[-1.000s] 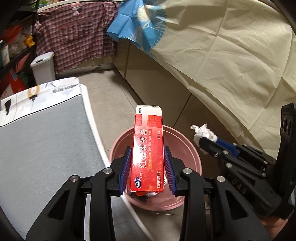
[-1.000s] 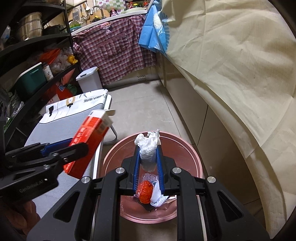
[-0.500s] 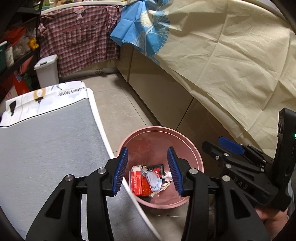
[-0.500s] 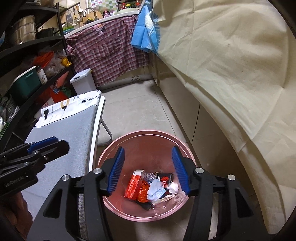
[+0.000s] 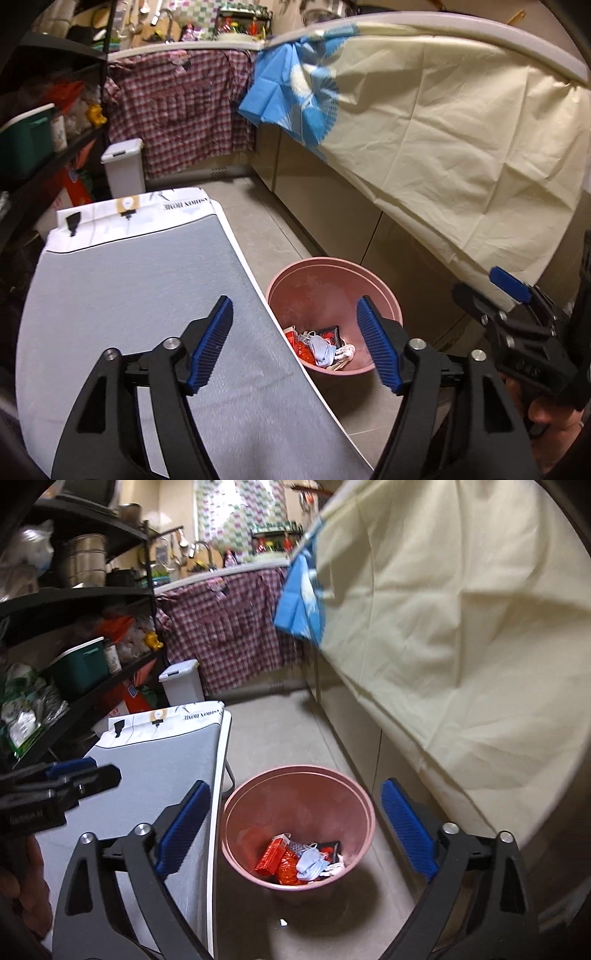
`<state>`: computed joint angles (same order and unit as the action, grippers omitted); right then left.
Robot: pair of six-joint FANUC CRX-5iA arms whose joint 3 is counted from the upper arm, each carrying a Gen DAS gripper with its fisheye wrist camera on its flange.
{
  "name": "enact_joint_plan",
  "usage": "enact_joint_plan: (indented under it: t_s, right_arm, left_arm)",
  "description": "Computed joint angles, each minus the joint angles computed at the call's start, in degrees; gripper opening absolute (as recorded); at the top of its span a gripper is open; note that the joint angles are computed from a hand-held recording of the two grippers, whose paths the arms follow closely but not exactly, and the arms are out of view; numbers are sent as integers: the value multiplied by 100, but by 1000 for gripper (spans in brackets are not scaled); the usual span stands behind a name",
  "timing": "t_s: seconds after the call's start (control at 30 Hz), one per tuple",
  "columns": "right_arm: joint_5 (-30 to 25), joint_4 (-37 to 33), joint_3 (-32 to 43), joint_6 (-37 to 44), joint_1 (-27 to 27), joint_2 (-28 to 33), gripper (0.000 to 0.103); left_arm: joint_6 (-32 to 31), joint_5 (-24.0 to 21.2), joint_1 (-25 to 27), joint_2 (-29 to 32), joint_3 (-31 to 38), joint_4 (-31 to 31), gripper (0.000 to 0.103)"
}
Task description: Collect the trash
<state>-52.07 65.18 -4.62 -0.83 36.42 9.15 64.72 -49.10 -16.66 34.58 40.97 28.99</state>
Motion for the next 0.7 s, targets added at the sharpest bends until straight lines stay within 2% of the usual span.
enact_joint_plan:
  t_s: [0.17,0.3,0.57,0.7]
  right_arm:
    - [-611,-66,-137,27,413,-193,96]
    - [-1093,-368,-130,70,702,-286,96]
    - [-1566,-650,-331,43,1106,-528,96]
    - [-1680,-540,-444,-26,1223,-580,96]
  left_arm:
    - [111,592,69,-709,-1155,148,73]
    - [561,940,32,-1198,-1772,-406,73]
    - [719,1631,-78,-2104,-3023,-619,79]
    - [812,1760,-137,-2335,-3341,-703,80]
